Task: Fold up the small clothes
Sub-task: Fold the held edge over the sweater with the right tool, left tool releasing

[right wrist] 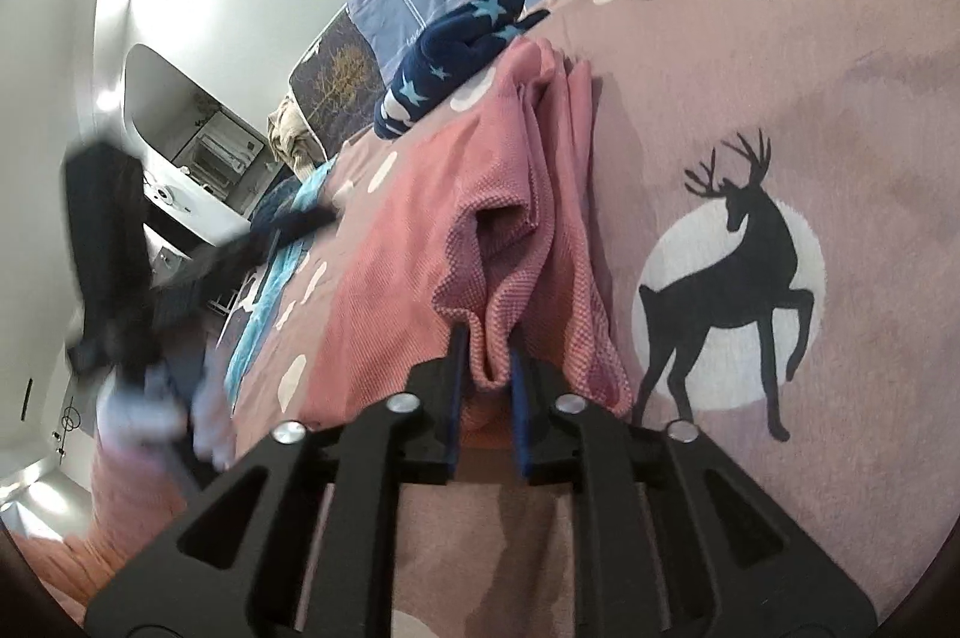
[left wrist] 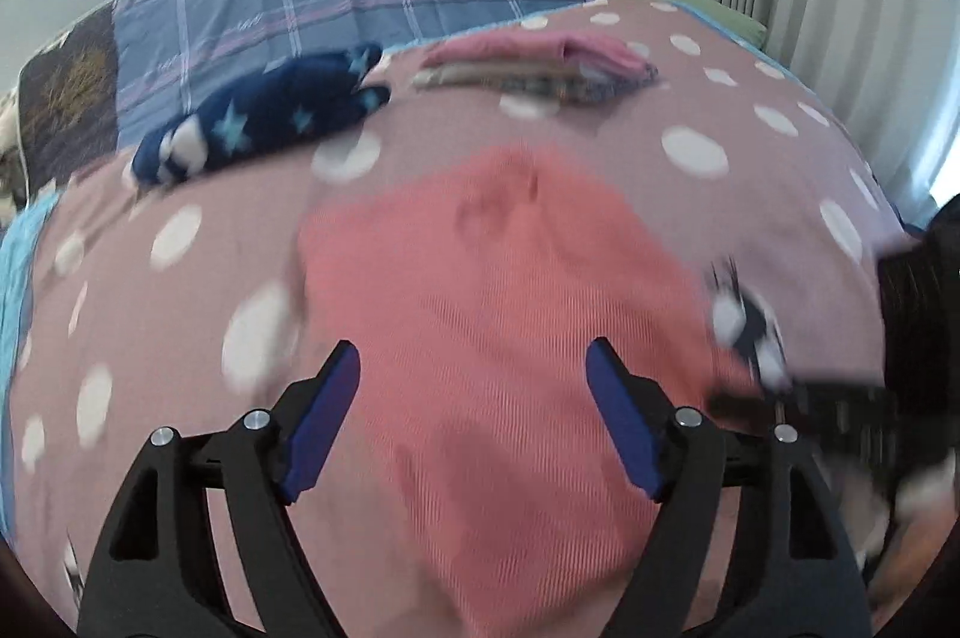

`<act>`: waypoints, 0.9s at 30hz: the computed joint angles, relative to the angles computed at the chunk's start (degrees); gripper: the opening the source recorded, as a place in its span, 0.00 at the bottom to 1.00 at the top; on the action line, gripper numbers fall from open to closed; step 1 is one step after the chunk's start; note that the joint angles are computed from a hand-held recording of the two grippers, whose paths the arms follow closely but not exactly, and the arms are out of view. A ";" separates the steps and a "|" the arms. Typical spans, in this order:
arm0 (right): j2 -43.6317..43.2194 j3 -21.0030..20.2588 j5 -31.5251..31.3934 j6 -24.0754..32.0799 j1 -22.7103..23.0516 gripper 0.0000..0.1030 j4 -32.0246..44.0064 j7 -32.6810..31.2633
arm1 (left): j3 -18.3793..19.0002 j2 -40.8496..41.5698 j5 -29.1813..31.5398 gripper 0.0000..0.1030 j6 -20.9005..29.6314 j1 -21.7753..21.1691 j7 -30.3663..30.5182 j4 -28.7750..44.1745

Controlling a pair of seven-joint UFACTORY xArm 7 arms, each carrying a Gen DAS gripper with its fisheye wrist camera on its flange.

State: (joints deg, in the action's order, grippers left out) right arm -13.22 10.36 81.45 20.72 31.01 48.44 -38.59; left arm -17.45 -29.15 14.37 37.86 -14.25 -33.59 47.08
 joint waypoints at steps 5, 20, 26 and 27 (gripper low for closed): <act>1.39 0.88 -6.33 -1.56 -0.02 0.25 1.34 4.64 | -0.64 -9.51 -3.53 0.79 3.54 -3.00 -1.37 -8.16; -0.84 -0.56 -5.61 -3.45 0.50 0.06 -0.04 6.80 | -5.46 -10.03 1.96 0.80 6.40 -2.18 -6.60 -10.97; -1.18 -0.82 -7.35 -3.69 0.76 0.06 -1.02 8.37 | -5.34 -10.14 3.14 0.80 6.82 -2.17 -8.07 -11.68; -1.63 -0.71 -8.54 -3.93 0.74 0.06 -1.56 9.38 | -5.21 -10.27 3.08 0.80 7.13 -2.22 -8.23 -11.73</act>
